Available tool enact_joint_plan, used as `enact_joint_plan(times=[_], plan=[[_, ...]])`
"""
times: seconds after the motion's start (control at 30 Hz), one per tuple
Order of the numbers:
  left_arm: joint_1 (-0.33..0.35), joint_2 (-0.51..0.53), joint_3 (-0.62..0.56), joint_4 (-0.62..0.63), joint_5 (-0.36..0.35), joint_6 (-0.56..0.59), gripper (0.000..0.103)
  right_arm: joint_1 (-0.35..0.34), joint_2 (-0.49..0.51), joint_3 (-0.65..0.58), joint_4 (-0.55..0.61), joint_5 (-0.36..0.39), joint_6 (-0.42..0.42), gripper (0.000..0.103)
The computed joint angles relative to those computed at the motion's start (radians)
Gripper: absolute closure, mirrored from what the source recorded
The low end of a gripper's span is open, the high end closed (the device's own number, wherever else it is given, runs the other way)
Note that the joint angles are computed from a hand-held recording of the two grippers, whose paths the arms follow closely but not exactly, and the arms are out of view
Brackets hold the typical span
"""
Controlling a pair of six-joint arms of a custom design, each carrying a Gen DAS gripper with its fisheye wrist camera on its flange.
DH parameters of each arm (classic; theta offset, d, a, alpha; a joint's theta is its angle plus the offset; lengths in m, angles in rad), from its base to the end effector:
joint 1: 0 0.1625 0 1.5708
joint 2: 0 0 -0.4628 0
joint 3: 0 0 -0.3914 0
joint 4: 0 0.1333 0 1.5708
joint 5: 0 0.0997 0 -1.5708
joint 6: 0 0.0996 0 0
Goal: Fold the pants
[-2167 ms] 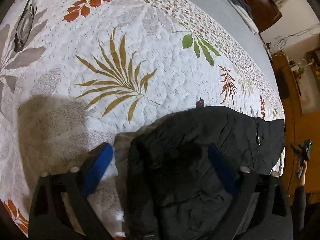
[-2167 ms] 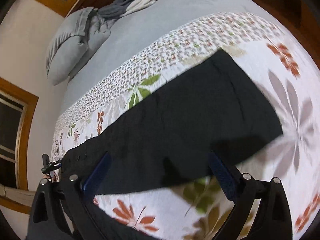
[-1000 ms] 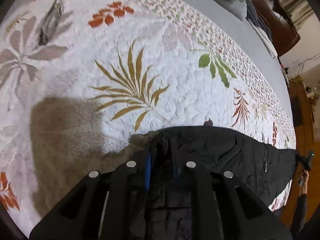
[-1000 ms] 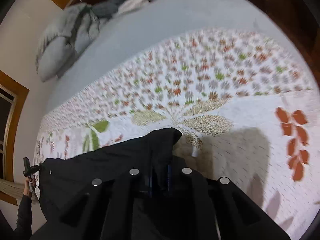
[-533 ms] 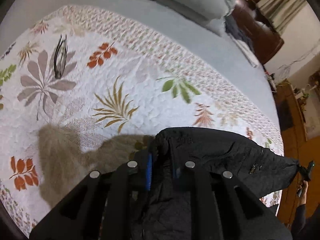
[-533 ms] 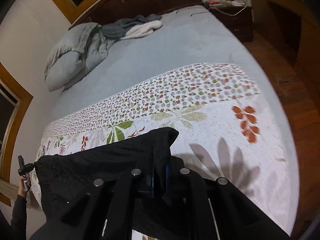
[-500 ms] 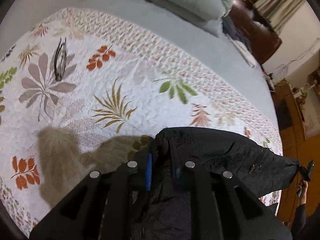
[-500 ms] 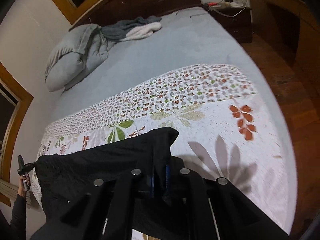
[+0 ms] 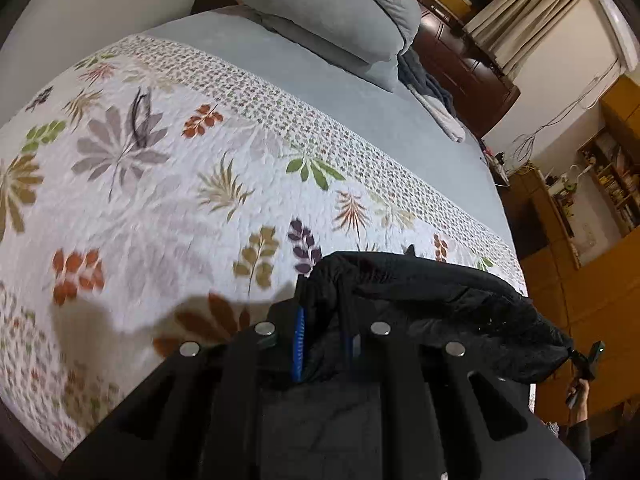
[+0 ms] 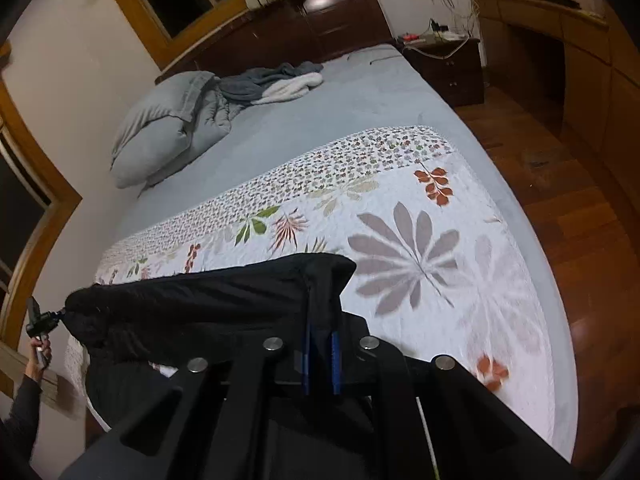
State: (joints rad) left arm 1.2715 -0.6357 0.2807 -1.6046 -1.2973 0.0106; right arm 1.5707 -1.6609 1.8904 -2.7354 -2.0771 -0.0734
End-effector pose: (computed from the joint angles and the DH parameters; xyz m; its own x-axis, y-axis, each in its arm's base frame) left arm -0.1028 -0.8766 0.5224 -0.9473 0.1954 -0.2539 0.2829 0.8822 -0.3764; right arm 0.0850 -0.4688 0.5629 -0.8722 0.3457 0.3462 -0.0641 0.6208 -0.7814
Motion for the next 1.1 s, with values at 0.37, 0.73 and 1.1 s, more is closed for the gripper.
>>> enact_joint_plan(times=[0.37, 0.73, 1.1], plan=[[0.063, -0.379, 0.676, -0.296, -0.035, 0.004, 0.089, 0.08, -0.177, 0.33, -0.211, -0.062, 0.04, 0.096], [0.109, -0.502, 0.917, -0.345, 0.026, 0.031, 0.083, 0.153, -0.223, 0.554, -0.318, -0.217, 0.183, 0.07], [0.061, -0.693, 1.152, -0.577, 0.224, 0.012, 0.023, 0.075, -0.391, 0.799, -0.558, 0.014, 0.471, 0.036]])
